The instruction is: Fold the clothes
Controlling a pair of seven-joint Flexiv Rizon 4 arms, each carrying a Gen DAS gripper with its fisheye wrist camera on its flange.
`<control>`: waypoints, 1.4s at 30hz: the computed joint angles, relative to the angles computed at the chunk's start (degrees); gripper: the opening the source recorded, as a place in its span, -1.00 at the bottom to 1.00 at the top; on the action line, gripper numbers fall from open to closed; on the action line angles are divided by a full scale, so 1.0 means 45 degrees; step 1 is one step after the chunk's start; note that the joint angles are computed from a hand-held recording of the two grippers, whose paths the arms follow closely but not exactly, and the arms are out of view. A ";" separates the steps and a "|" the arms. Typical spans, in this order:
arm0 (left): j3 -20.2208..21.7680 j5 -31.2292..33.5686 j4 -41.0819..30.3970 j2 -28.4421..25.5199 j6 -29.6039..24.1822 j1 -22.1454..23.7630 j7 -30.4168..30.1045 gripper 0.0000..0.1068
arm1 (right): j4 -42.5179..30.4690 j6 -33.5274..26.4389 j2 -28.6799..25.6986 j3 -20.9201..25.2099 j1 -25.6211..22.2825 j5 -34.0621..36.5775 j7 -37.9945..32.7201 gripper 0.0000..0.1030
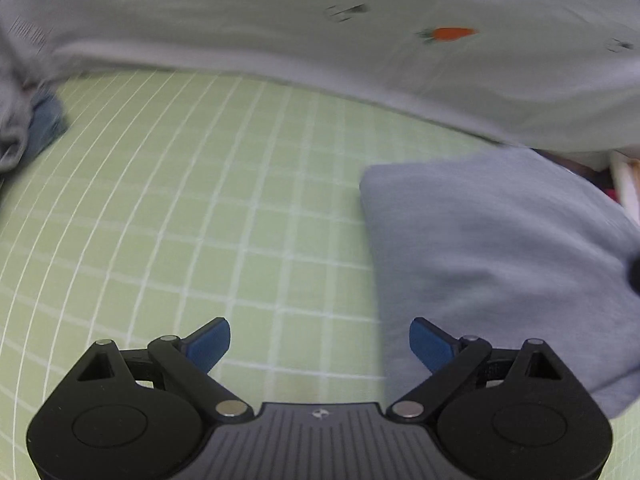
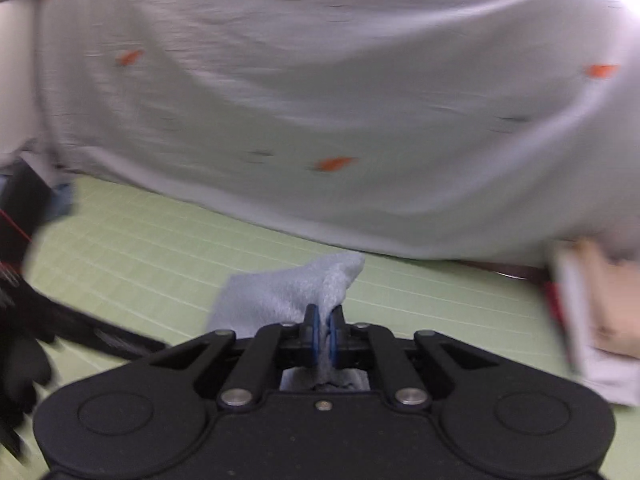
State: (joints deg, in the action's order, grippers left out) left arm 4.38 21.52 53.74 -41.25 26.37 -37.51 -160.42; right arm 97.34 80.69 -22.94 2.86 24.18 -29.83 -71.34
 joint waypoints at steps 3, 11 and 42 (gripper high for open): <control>-0.0211 -0.0214 -0.1103 -0.0634 -0.0467 -0.0027 0.0654 0.80 | 0.0878 -0.0861 0.0419 -0.1070 -0.0001 -0.0675 0.1152 -0.79; -0.0157 -0.0791 -0.2781 -0.1511 -0.1874 -0.0312 0.1752 0.80 | 0.0192 -0.2126 -0.0191 0.0908 -0.2088 0.3189 0.1798 -0.10; -0.0541 -0.2853 -0.5386 -0.4038 -0.0077 0.0646 0.3022 0.81 | -0.3347 -0.4192 -0.2620 0.2232 -0.2944 0.6518 -0.2039 0.58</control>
State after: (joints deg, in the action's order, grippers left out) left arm 1.95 8.69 29.50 -59.42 26.02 -34.60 -146.82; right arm 82.28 61.82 -34.73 12.90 10.93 -0.50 -80.51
